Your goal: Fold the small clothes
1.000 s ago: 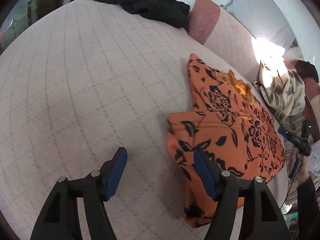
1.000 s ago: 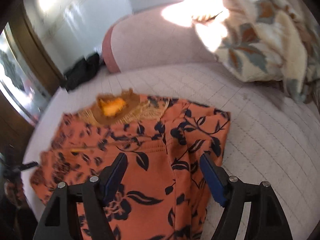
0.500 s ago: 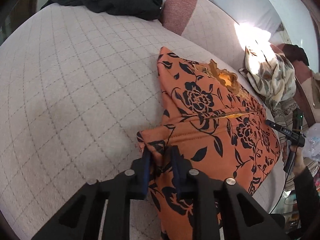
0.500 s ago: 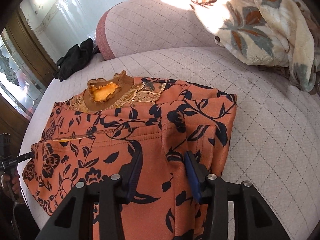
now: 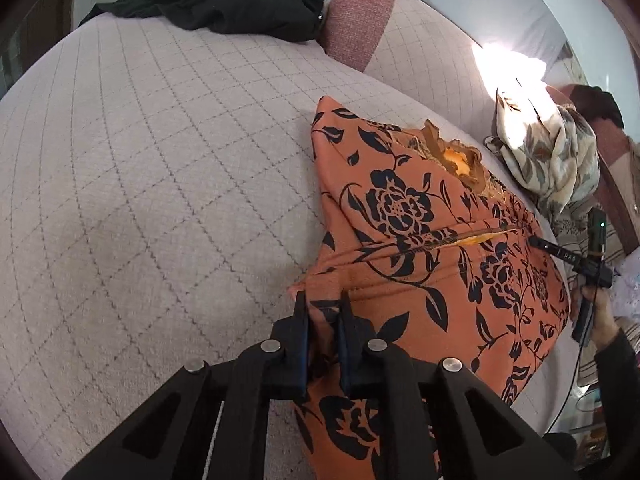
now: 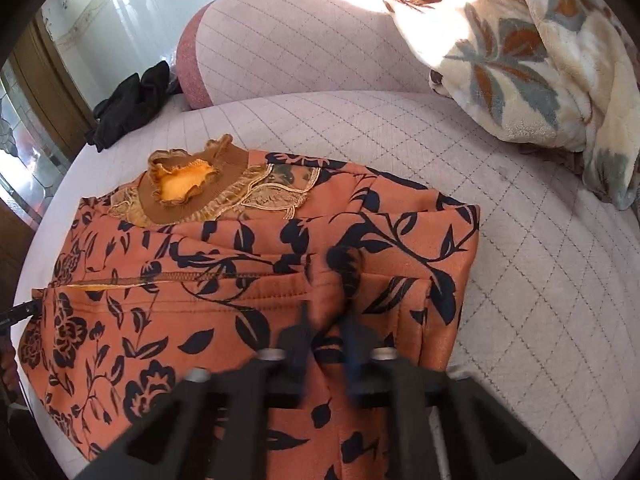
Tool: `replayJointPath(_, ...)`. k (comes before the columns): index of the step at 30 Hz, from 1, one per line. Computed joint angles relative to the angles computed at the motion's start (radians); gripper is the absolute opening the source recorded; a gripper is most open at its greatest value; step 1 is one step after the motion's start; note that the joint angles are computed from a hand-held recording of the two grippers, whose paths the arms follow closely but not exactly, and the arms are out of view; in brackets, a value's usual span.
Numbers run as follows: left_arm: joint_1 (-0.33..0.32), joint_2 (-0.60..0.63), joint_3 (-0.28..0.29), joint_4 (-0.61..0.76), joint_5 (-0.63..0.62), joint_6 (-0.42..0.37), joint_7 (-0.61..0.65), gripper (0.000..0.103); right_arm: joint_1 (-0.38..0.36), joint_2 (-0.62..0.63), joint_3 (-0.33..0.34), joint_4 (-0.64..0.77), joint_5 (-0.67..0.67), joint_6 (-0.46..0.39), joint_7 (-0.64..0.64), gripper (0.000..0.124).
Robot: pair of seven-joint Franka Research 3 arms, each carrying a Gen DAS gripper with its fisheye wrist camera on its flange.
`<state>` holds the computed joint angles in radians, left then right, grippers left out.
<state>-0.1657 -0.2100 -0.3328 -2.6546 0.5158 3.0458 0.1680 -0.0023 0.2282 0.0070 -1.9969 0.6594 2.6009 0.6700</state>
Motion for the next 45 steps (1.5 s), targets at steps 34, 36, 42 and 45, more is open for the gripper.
replayJointPath(34,0.034,-0.038,0.106,0.150,0.390,-0.256,-0.331,0.047,-0.117,-0.069,0.035,-0.050,0.277,0.141,0.036,0.077)
replayJointPath(36,0.057,-0.159,0.050,0.059,0.405,-0.232,-0.454,0.058,-0.137,-0.166,0.013,-0.132,0.431,0.054,-0.057,0.077)
replayJointPath(42,0.068,-0.330,-0.199,-0.075,0.307,-0.160,-0.783,0.064,-0.121,-0.418,-0.115,-0.458,0.640,-0.176,-0.038,0.077)
replayJointPath(45,0.136,-0.245,-0.329,-0.032,0.347,-0.121,-0.935,0.065,-0.092,-0.398,-0.149,-0.514,0.642,-0.220,0.026,0.078)
